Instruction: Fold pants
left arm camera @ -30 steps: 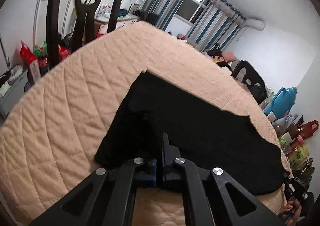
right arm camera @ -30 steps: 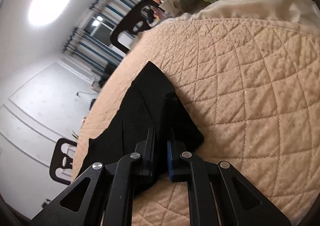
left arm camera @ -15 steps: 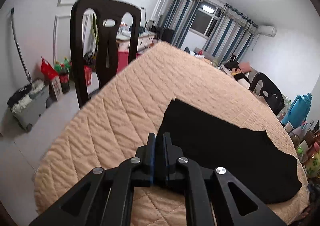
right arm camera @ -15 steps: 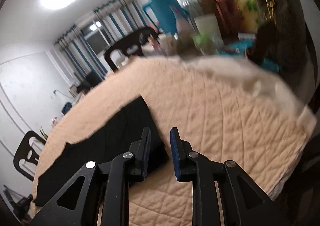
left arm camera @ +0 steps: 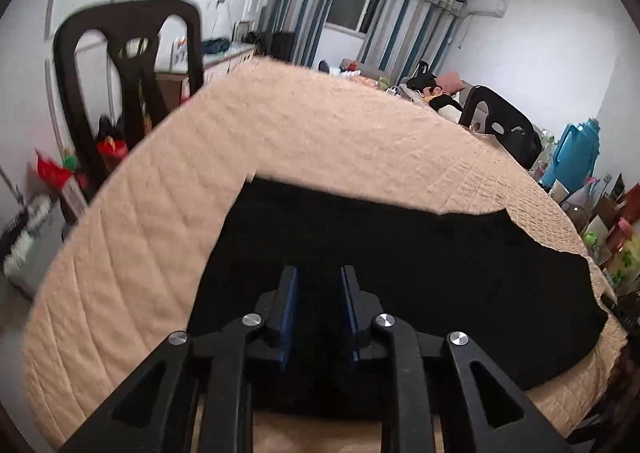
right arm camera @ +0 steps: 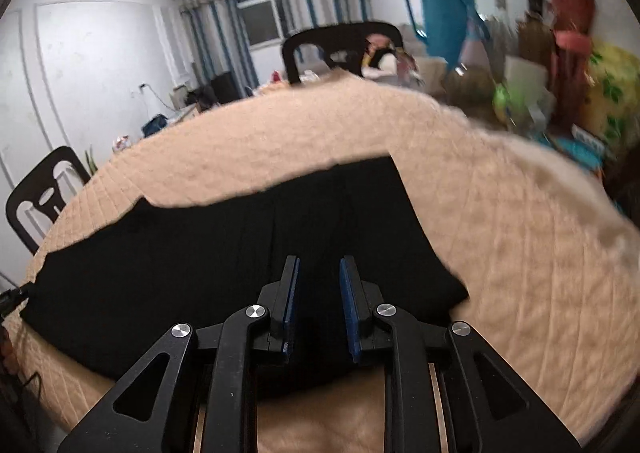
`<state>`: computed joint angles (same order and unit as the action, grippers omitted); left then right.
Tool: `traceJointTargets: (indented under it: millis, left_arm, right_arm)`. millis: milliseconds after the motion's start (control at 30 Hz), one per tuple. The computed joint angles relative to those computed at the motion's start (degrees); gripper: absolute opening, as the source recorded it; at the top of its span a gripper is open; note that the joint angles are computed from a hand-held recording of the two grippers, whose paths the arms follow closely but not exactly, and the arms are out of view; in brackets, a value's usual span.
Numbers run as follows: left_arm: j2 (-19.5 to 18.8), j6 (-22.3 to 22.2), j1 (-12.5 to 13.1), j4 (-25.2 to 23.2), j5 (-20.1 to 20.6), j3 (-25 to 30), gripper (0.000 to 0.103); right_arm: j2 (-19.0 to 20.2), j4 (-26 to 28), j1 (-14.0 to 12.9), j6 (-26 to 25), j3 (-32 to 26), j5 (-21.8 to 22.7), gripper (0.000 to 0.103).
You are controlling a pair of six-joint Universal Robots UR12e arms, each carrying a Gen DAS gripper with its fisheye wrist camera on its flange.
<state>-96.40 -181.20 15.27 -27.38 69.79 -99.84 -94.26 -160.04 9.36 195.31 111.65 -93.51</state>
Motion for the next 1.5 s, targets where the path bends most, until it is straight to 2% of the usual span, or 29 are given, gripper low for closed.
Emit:
traceJointTargets:
  millis: [33, 67, 133, 300, 367, 400, 467, 500, 600, 700, 967, 1000, 1067, 1167, 1333, 1500]
  left_arm:
    - [-0.3, 0.9, -0.3, 0.3, -0.4, 0.5, 0.036]
    - [-0.9, 1.1, -0.6, 0.2, -0.5, 1.2, 0.038]
    - [-2.5, 2.0, -1.5, -1.3, 0.5, 3.4, 0.038]
    - [-6.4, 2.6, -2.7, -8.3, 4.4, 8.3, 0.038]
    - [-6.4, 2.1, -2.4, -7.3, 3.4, 8.4, 0.040]
    - [-6.4, 2.3, -2.6, -7.6, 4.8, 8.6, 0.040]
    - [-6.4, 2.3, -2.9, -7.7, 7.0, 8.6, 0.040]
    - [-6.1, 2.2, -2.9, -7.3, 6.8, 8.3, 0.040]
    - [-4.3, 2.3, -2.8, -5.5, 7.1, 6.0, 0.040]
    - [-2.6, 2.8, -2.9, -4.4, 6.7, 4.0, 0.040]
    - [-0.3, 4.1, -3.4, -3.5, 7.4, 0.5, 0.040]
    - [-0.2, 4.4, -3.5, -1.9, 7.6, -0.2, 0.041]
    - [-0.2, 4.5, -3.6, -1.3, 8.0, -0.3, 0.041]
    - [-0.2, 4.4, -3.9, -1.1, 8.8, -0.3, 0.042]
    - [0.4, 4.0, -4.1, -0.1, 9.7, -1.2, 0.044]
    - [0.9, 3.9, -4.0, 0.3, 10.9, -1.9, 0.045]
  right_arm:
    - [0.7, -0.5, -0.1, -0.9, -0.7, 0.3, 0.023]
    - [1.8, 0.4, -0.2, -1.6, -2.1, 0.2, 0.024]
    - [3.3, 4.2, -0.3, -1.9, -4.4, 0.3, 0.024]
    - [6.5, 8.3, -2.1, -0.9, -7.8, 1.4, 0.024]
    - [6.8, 10.1, -3.3, 1.3, -8.3, 2.9, 0.024]
    - [6.6, 9.3, -3.7, 1.8, -7.9, 3.8, 0.024]
    - [6.1, 9.4, -3.3, 1.8, -7.7, 0.9, 0.024]
    - [5.8, 9.0, -3.1, 1.9, -7.3, -0.1, 0.024]
    - [3.4, 6.0, -3.3, 1.4, -4.2, 2.5, 0.024]
    - [1.7, 4.9, -2.4, -0.2, -2.0, 2.7, 0.024]
    - [0.6, 2.6, 1.4, -3.4, 0.2, -1.4, 0.024]
    - [0.9, 2.3, 1.8, -4.3, 0.3, -2.6, 0.024]
    - [1.0, 0.4, 1.2, -4.3, 1.1, -1.6, 0.025]
    - [0.6, 0.4, 0.4, -2.8, 1.4, 0.7, 0.026]
    - [0.7, 0.0, 0.9, -3.0, 1.5, -0.5, 0.026]
    - [0.6, -0.3, 0.6, -3.0, 1.7, 0.2, 0.026]
